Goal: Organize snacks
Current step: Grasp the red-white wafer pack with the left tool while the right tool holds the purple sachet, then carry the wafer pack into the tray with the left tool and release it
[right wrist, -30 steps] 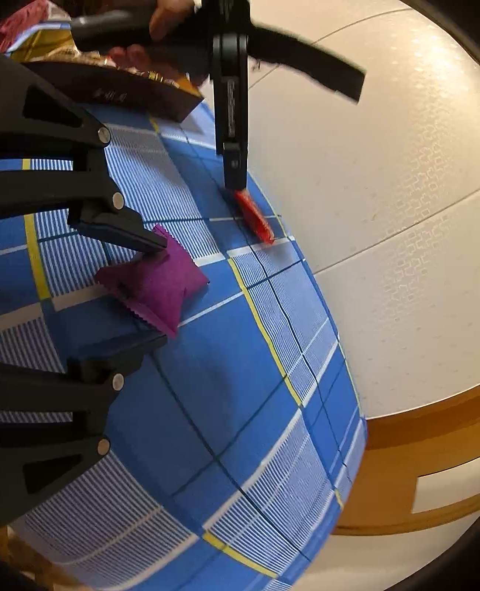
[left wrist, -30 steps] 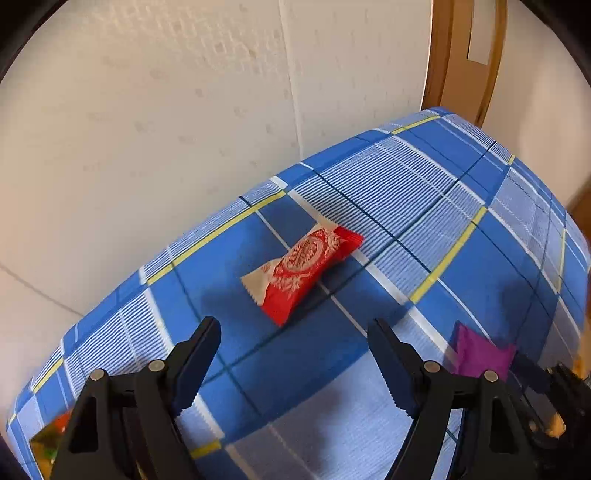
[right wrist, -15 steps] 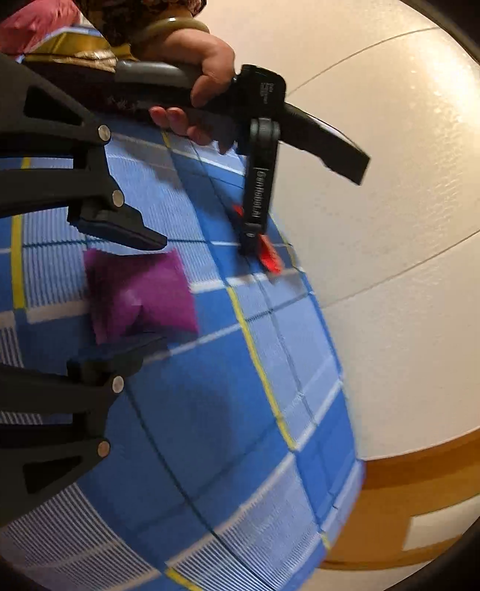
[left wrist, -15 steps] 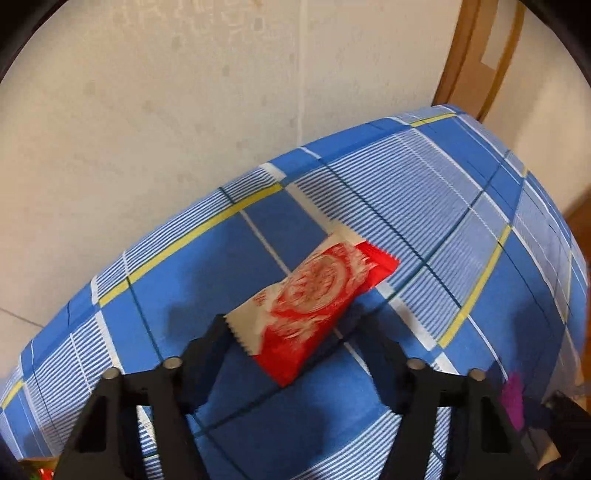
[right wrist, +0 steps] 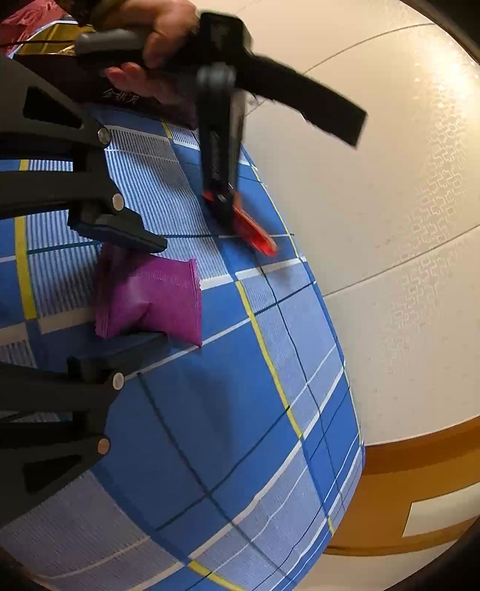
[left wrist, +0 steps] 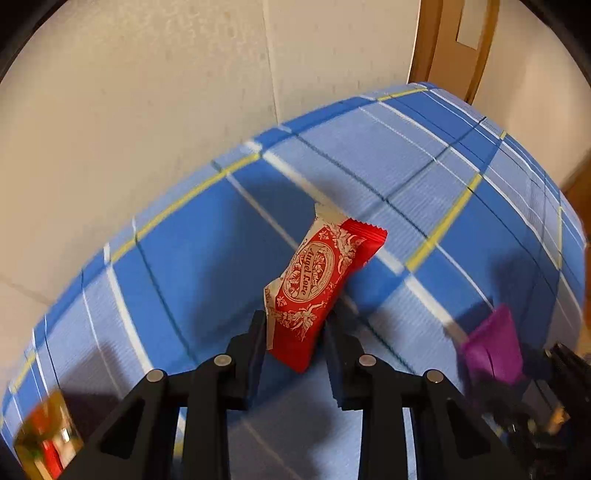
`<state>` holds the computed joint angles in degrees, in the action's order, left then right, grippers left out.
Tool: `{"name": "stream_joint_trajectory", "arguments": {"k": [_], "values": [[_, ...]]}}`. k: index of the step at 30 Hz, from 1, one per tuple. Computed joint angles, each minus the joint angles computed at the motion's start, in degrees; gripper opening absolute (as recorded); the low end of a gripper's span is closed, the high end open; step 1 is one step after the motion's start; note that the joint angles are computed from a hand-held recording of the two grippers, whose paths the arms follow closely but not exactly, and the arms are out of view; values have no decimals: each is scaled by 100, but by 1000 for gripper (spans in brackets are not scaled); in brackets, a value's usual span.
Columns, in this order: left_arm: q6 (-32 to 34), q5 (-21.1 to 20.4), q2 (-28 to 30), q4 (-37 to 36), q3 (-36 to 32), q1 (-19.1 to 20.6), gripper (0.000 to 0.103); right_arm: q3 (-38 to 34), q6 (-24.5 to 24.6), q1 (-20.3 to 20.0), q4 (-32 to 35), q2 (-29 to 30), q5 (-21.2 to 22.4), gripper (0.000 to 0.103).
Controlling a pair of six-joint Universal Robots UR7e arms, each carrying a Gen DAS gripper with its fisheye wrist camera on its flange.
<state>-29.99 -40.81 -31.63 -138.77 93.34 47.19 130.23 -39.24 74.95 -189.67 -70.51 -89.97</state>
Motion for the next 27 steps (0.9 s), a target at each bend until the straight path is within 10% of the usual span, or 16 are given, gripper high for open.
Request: {"name": "stream_joint_trajectory", "arguments": {"k": [9, 15, 19, 27], "values": [[-324, -137, -170, -304, 444, -238, 56, 161, 122, -17, -191, -120, -100, 44], [-86, -125, 122, -197, 91, -107, 56, 181, 79, 0, -245, -119, -123, 44], [42, -143, 98, -466, 231, -170, 23, 199, 101, 14, -296, -117, -147, 44], [-501, -174, -208, -556, 655, -432, 12, 297, 285, 38, -604, -71, -244, 44]]}}
